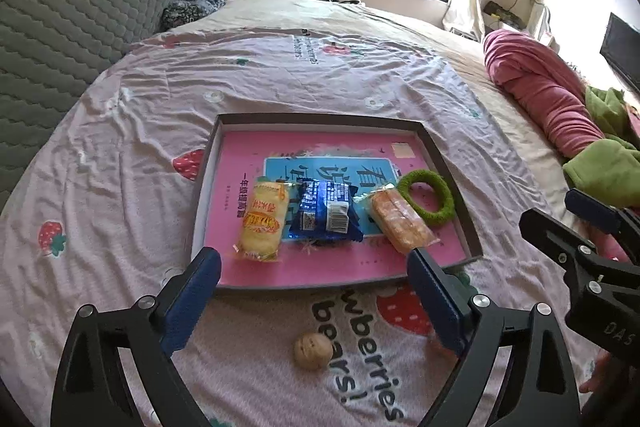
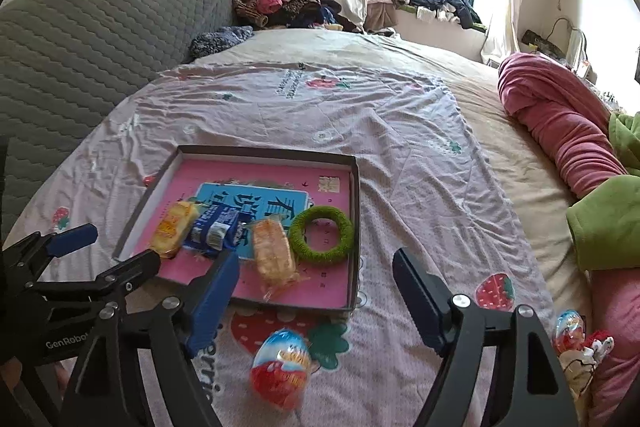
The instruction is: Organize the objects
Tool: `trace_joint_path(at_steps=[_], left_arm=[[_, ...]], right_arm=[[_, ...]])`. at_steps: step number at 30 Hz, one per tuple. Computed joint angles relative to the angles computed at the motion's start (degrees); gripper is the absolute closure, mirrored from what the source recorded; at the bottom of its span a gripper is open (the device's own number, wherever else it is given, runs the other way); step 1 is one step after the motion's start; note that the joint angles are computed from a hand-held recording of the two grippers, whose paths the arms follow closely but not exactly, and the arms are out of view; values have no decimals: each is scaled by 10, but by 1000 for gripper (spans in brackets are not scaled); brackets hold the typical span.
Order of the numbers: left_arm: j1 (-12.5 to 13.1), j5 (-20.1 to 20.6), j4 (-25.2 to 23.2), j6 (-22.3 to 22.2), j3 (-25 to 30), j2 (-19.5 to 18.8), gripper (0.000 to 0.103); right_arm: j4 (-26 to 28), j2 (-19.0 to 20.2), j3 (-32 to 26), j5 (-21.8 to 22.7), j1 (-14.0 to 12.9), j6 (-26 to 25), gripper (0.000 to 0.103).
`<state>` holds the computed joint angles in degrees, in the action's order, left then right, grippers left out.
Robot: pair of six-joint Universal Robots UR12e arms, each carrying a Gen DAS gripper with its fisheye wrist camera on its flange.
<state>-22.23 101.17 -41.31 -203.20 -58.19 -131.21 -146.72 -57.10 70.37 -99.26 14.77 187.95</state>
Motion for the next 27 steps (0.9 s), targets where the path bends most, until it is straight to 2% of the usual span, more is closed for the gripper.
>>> trace_joint_path(at_steps=[10, 16, 19, 27], left_arm=[[-4, 10, 13, -1, -40, 34, 8], [-6, 14, 31, -5, -74, 60, 8], [-7, 14, 54, -16, -97, 77, 8], [-11, 11, 96, -36, -146, 115, 8]], right_arm=[[-26, -34, 40, 6, 8, 1, 22], [-47, -56, 67, 11, 13, 2, 14], [-56, -68, 79, 9, 16, 2, 5], [-88, -102, 117, 1, 25, -1, 1]])
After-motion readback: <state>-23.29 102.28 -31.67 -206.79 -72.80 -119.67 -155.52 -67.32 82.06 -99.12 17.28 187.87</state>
